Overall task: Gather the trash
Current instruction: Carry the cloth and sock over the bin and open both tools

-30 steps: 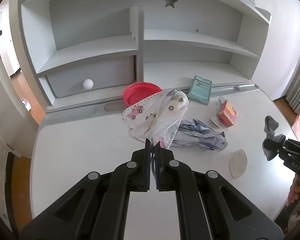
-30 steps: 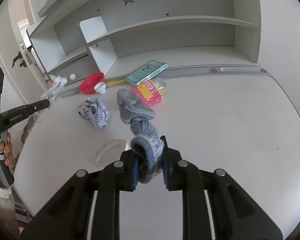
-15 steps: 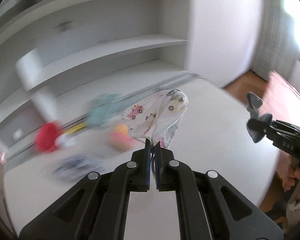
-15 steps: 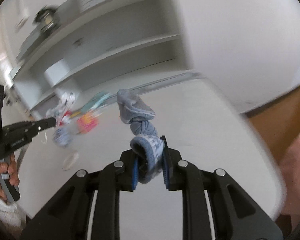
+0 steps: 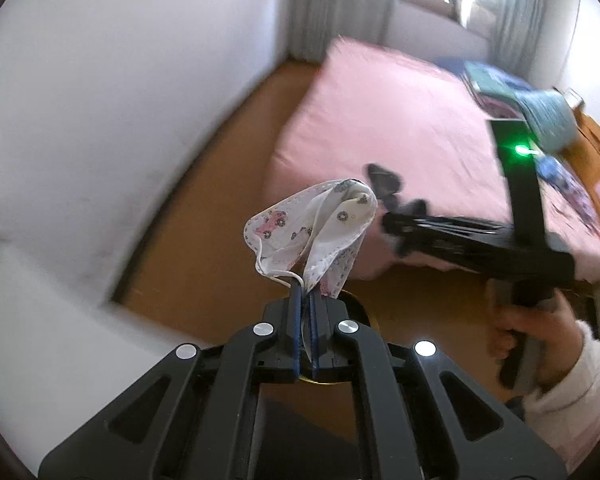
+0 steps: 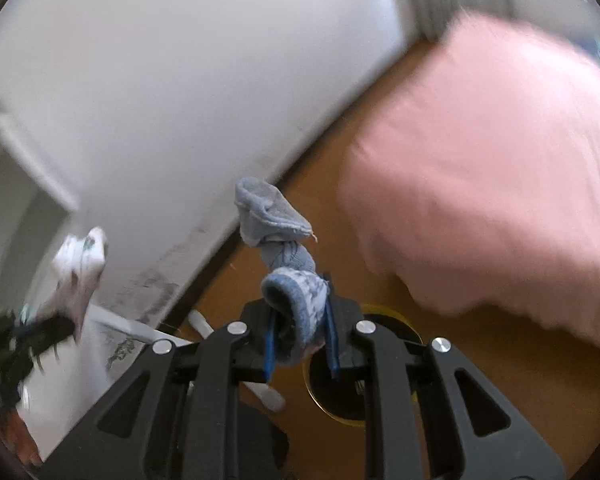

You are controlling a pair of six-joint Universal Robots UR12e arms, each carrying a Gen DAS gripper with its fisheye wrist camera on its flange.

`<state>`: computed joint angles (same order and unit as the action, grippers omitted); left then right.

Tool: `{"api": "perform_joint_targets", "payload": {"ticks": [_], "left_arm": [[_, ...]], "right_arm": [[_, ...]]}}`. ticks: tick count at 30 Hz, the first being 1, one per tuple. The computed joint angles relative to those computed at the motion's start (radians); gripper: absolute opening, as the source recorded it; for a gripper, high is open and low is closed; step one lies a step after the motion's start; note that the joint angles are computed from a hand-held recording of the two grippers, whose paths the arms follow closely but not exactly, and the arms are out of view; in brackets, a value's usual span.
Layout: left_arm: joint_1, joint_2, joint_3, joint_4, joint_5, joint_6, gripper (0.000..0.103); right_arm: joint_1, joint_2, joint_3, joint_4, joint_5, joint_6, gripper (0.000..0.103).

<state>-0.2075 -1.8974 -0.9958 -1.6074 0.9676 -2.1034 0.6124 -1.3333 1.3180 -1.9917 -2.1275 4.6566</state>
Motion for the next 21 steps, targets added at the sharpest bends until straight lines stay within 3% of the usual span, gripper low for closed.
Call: {"api": "perform_joint_targets", "payload": {"ticks": [5,9,12,15,20,21], "left_arm": [[-0.111,-0.036,-0.093,0.01,0.199,-0.062,0.002],[-0.153,-0.093,-0.121,0.011,0.334,-0.174,0.002],[-0.163,-0.118,-0.127,-0.005,0.375,-0.228,0.002],[-0.176,-0.128,-0.126,-0.005,0.392,-0.248,0.002],[-0.171,-0.147,-0.099,-0.02,0.398,-0.258,0.003],[-0.17,-0.149,-0.097,-0.024,0.397,-0.265,0.005]], "right_arm": [[-0.077,-0.069,0.213,-0.196,0.266,0.061,0.019],[-0.125,-0.081,0.312,-0.286,0.447,0.076,0.019],[-0.13,-0.092,0.337,-0.31,0.46,0.088,0.019],[-0.126,-0.084,0.307,-0.26,0.432,0.044,0.019],[-0.138,-0.085,0.331,-0.294,0.482,0.051,0.019],[-0.139,-0.087,0.336,-0.3,0.481,0.063,0.024]]}}
